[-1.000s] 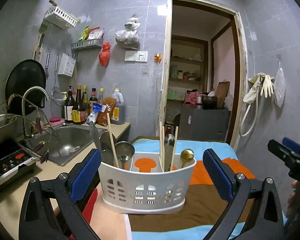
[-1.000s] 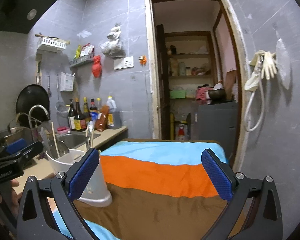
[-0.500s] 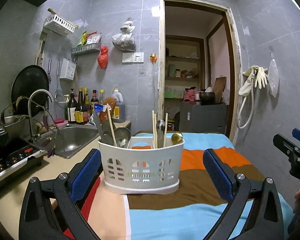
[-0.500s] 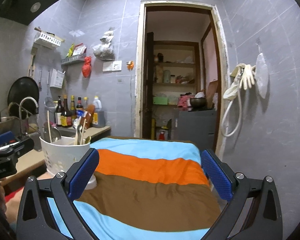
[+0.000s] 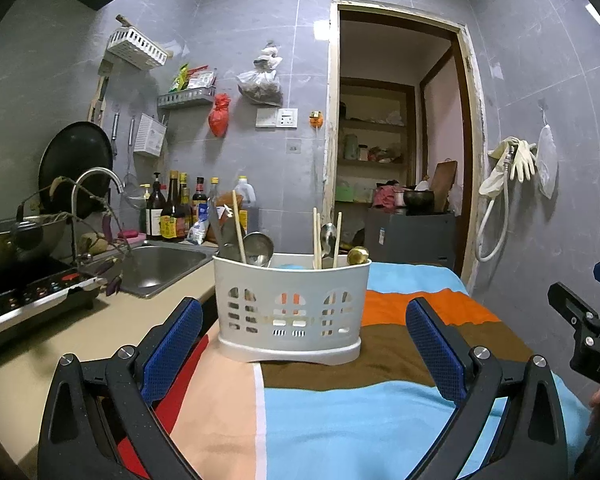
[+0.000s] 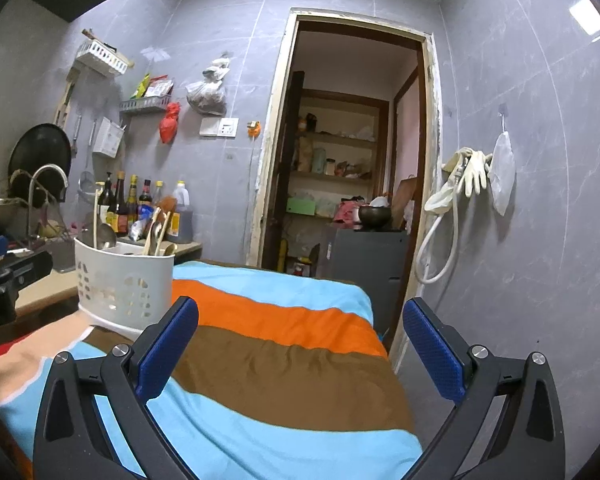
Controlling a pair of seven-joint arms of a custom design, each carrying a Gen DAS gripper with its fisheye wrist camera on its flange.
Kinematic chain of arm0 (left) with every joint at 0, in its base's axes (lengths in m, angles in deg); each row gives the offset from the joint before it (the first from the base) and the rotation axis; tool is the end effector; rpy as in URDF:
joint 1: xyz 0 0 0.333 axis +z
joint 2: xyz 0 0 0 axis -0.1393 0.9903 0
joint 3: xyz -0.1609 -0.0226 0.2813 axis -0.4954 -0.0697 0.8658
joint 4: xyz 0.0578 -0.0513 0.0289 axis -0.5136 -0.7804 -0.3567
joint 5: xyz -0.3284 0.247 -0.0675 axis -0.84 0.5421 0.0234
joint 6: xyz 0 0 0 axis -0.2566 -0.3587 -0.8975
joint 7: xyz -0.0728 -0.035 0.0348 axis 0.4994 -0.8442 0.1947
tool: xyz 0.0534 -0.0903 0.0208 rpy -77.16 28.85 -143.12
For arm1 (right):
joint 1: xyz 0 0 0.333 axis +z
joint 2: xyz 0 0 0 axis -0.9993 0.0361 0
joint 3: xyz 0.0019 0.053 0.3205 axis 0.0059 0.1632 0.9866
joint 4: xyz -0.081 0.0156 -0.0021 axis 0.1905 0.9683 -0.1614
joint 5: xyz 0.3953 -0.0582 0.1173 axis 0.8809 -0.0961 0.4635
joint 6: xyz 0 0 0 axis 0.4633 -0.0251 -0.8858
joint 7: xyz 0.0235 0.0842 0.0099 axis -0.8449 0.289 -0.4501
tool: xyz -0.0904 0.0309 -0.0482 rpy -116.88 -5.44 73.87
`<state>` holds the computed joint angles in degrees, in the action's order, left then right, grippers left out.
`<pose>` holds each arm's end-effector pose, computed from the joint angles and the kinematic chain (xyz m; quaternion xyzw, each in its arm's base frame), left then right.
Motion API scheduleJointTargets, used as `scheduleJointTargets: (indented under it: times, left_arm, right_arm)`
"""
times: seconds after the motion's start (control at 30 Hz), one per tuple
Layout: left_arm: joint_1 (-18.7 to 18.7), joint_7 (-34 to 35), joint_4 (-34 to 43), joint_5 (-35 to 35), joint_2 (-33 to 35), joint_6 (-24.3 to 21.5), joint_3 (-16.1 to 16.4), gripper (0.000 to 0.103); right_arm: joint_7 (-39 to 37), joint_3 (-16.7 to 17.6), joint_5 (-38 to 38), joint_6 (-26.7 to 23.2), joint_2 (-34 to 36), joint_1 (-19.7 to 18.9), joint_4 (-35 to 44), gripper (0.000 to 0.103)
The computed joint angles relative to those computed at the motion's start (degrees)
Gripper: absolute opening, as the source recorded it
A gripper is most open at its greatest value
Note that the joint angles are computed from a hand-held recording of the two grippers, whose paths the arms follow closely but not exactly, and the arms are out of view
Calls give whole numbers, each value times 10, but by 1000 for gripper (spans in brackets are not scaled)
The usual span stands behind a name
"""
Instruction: Organize utensils
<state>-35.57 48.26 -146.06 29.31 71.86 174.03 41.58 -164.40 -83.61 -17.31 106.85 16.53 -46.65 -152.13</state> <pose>0.6947 -0.3690 0.4462 -0.4215 0.6319 -0.5584 0.3335 0.6071 0.4264 0.4467 -0.4508 0.5906 -0.5832 0.3285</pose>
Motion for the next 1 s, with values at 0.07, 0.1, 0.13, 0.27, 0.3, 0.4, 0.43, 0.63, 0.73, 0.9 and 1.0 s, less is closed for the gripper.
scheduleJointTargets:
  times: [0.07, 0.1, 0.13, 0.27, 0.3, 0.4, 0.43, 0.63, 0.73, 0.9, 1.0]
  left_arm:
    - [-3, 2, -12, -3, -4, 11, 2, 100]
    - [-3, 4, -17, -5, -5, 15, 2, 100]
    - [-3, 5, -21, -7, -6, 18, 2, 100]
    - [0, 12, -32, -13, -10, 25, -1, 100]
    - [0, 13, -33, -15, -11, 24, -1, 100]
    - [1, 17, -35, -17, -12, 24, -2, 100]
    - [1, 18, -35, -17, -12, 24, -3, 100]
    - [9, 18, -40, -6, -12, 27, -12, 100]
    - [10, 18, -37, -2, -10, 23, -13, 100]
    - [10, 17, -37, -1, -10, 23, -12, 100]
    - [12, 16, -37, 2, -10, 20, -13, 100]
  right_arm:
    - [2, 1, 3, 2, 0, -1, 0, 103]
    - [3, 1, 4, 1, 1, 0, 0, 103]
    - [5, 1, 4, 0, 0, 1, -2, 103]
    - [7, 1, 4, 0, 0, 2, -3, 103]
    - [7, 1, 4, 1, -1, 1, -4, 103]
    - [7, 1, 4, -1, 0, 2, -3, 103]
    - [7, 1, 4, -1, 0, 2, -3, 103]
    - [6, 2, 11, -14, 3, 6, 0, 103]
    - [7, 1, 11, -14, 2, 6, -1, 103]
    - [7, 1, 11, -14, 2, 7, -1, 103]
    - [8, 1, 12, -12, 2, 6, -1, 103]
